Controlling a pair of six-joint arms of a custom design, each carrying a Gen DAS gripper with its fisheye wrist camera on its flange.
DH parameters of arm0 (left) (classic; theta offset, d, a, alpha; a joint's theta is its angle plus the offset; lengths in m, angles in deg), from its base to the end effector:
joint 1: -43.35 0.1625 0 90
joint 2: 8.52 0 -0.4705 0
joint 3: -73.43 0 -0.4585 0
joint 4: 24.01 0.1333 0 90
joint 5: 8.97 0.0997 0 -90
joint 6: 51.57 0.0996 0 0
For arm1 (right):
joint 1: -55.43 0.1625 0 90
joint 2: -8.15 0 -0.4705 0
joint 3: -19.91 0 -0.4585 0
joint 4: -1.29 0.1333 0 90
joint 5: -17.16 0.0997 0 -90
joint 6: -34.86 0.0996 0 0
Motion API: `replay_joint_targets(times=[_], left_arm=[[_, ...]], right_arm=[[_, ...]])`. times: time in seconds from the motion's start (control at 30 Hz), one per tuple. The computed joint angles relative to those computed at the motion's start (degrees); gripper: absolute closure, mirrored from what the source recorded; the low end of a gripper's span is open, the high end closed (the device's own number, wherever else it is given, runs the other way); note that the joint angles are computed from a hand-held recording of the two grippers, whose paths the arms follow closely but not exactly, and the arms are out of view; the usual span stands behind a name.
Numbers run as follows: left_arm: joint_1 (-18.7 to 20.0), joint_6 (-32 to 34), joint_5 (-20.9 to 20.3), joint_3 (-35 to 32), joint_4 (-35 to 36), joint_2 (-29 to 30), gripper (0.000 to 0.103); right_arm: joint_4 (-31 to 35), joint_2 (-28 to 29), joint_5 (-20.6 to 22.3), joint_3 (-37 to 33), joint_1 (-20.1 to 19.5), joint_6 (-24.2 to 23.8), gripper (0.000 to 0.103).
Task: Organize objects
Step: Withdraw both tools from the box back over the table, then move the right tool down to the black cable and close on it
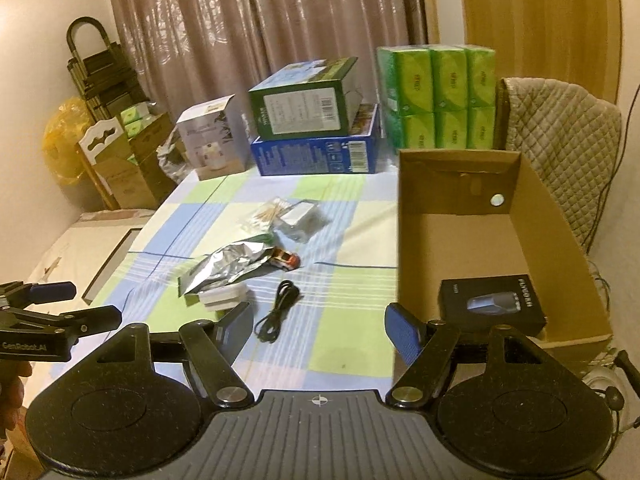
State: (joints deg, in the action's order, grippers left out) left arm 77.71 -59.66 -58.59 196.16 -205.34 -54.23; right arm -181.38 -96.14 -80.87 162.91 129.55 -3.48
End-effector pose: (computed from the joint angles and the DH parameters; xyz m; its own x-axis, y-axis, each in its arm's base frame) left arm -0.3398 -0.4720 0.0036 -0.6691 0.4561 -0.5867 0.7128 0.6172 -0.3331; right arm 0.0108 -0.3982 0.3543 -0.8226 -0.0533 0.5661 -0.4454 0.6793 -0.5832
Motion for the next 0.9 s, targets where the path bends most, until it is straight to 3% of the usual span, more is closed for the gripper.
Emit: replay_joint_targets(times=[0.7,0.9], left_arm=[[7.30,0.89,-1.31,-3.11,2.29,2.66,0.001],[9.43,3.14,-2.26,-5.73,1.56,5.35,0.001]], right_arm=[[-4.83,15.55,-2.74,-4.25,2.33,0.73,0.034],[-3.76,21.14,-4.27,-7.61,1.86,0.41,0.051]])
